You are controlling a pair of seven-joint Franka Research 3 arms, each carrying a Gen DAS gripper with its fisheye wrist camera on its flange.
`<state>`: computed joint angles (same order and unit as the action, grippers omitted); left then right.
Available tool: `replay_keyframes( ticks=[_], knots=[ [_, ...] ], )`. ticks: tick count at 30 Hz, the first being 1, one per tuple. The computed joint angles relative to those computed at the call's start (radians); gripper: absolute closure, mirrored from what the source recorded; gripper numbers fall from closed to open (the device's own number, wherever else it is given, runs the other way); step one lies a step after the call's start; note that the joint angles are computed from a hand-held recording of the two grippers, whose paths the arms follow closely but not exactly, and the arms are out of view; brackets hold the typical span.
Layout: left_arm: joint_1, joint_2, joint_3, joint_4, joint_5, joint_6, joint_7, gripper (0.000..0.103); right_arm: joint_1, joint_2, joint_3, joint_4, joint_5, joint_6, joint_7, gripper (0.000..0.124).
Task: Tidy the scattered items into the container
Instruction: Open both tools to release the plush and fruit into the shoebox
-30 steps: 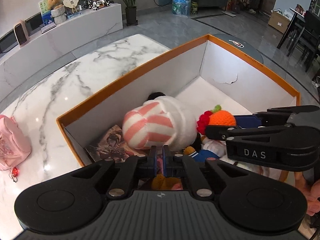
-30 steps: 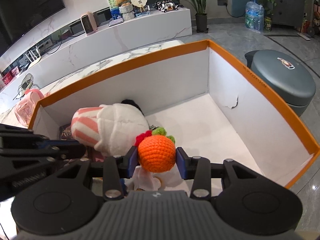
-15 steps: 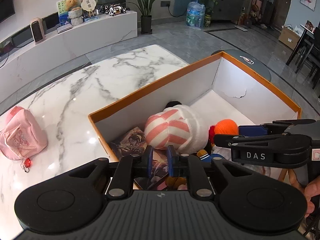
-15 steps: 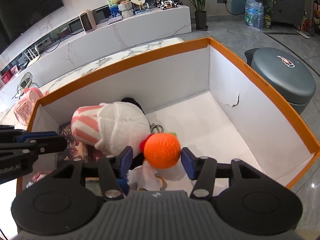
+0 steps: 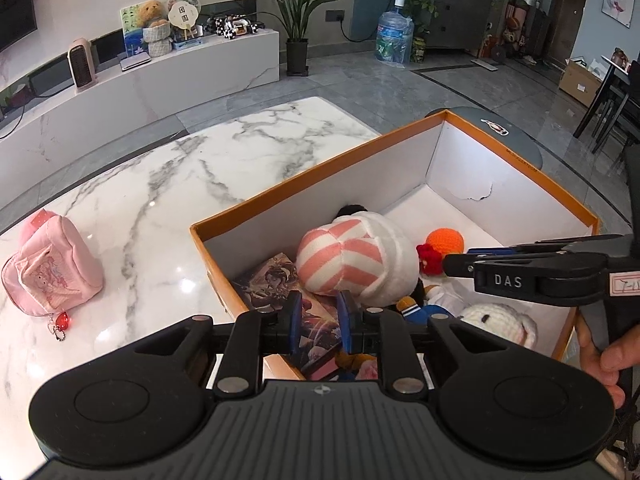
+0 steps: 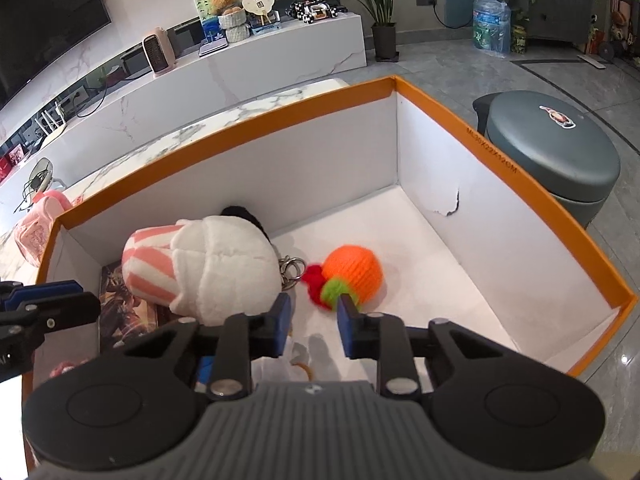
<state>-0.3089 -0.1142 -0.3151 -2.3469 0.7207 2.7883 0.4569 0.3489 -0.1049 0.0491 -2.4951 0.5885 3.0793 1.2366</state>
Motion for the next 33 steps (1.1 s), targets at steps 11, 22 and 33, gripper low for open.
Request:
replay_keyframes(
  ticks=[11, 22, 33],
  knots=[
    [0.006, -0.115, -0.028, -0.068, -0.002, -0.007, -0.026, 0.08, -0.052, -0.107, 0.071, -0.101, -0.142, 0.067, 0.186, 0.085],
    [0.034, -0.34, -0.105, -0.177, 0.049, -0.064, -0.129, 0.08, -0.148, -0.318, 0.21, -0.233, -0.28, 0.112, 0.394, 0.05],
    [-0.019, -0.627, -0.116, -0.32, -0.063, -0.161, -0.12, 0.072, -0.142, -0.526, 0.3, -0.306, -0.366, 0.017, 0.57, 0.039]
  ],
)
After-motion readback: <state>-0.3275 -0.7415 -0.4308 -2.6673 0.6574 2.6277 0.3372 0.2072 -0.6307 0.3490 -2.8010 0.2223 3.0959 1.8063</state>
